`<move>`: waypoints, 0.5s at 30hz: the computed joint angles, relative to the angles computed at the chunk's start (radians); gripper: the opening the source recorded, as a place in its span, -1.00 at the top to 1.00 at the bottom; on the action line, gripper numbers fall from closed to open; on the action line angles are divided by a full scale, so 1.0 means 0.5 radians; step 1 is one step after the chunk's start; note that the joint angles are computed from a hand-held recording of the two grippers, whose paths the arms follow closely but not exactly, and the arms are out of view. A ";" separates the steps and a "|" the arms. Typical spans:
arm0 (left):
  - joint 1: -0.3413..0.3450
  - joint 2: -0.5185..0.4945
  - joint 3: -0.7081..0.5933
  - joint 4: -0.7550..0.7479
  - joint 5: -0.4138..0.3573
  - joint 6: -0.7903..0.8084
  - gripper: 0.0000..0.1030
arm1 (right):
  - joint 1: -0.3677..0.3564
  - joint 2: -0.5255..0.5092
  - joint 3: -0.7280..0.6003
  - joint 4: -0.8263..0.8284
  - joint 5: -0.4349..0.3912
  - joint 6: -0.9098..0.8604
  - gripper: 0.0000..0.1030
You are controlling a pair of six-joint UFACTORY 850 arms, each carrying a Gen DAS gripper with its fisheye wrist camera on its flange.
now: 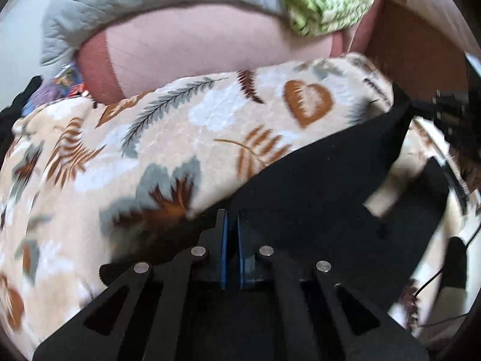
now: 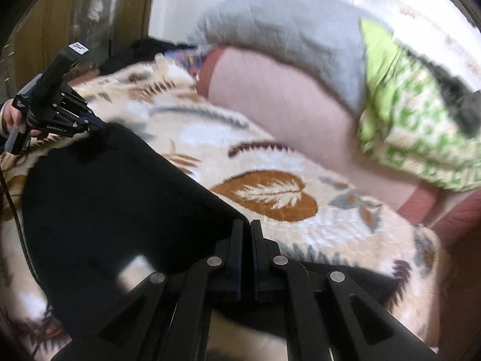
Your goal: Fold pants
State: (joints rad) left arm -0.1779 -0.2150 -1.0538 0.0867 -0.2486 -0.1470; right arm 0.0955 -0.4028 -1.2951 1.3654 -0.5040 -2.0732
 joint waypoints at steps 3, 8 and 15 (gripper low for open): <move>-0.088 0.196 0.193 -0.067 0.016 -0.136 0.93 | -0.089 0.268 0.346 0.192 -0.123 -0.225 0.93; -0.171 0.387 0.500 -0.537 0.013 -0.051 0.93 | -0.224 0.461 0.743 0.074 -0.245 -0.106 0.93; -0.222 0.479 0.686 -0.792 0.088 -0.238 0.82 | -0.192 0.385 0.853 -0.171 -0.140 0.305 0.93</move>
State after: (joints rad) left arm -0.2890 0.0245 -0.7110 -0.3095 -0.2044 -0.2661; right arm -0.0006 -0.2104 -0.8688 1.2797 -0.5742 -1.9207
